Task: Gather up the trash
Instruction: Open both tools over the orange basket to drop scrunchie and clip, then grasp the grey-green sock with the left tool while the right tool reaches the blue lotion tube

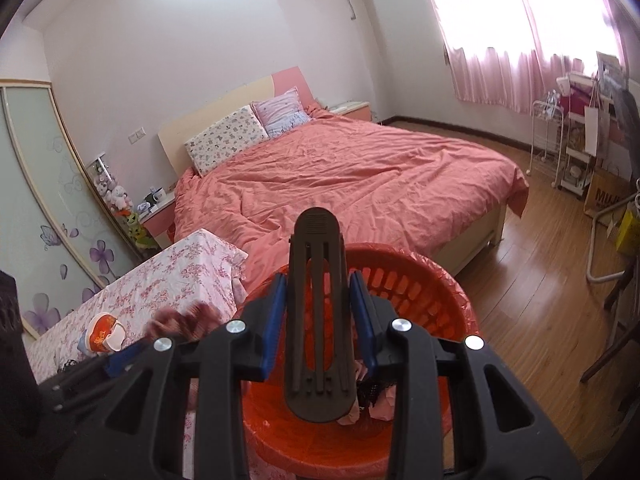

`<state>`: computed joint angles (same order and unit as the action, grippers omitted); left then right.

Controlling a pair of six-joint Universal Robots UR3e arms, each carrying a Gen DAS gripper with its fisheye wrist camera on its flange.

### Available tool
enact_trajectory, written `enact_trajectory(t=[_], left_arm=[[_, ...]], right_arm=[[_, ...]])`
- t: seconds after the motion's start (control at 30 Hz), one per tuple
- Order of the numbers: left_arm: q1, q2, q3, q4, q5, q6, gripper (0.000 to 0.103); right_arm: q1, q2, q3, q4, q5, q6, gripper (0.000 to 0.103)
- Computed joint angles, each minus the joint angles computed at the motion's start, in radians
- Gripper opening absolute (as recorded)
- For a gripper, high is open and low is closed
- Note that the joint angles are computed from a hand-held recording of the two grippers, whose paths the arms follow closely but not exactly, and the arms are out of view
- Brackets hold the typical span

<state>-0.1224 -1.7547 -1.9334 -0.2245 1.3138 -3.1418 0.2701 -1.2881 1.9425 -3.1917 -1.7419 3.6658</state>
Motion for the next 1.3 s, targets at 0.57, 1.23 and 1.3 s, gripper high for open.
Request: enact_trajectory(t=[0.57, 1.23, 1.3], left_arm=[[0.296, 0.412, -0.378, -0.035, 0.048, 0.161, 0.065], [1.173, 0.677, -0.582, -0.328, -0.151, 0.52, 0.069], [1.143, 0.616, -0.577, -0.271, -0.127, 0.487, 0.069]], right_arm=[[0.176, 0.088, -0.15, 0.2, -0.19, 0.043, 0.06], [0.538, 0.598, -1.044, 0.701, -0.271, 0.024, 0.062], [0.561, 0.678, -1.193, 0.777, -0.26, 0.021, 0.062]])
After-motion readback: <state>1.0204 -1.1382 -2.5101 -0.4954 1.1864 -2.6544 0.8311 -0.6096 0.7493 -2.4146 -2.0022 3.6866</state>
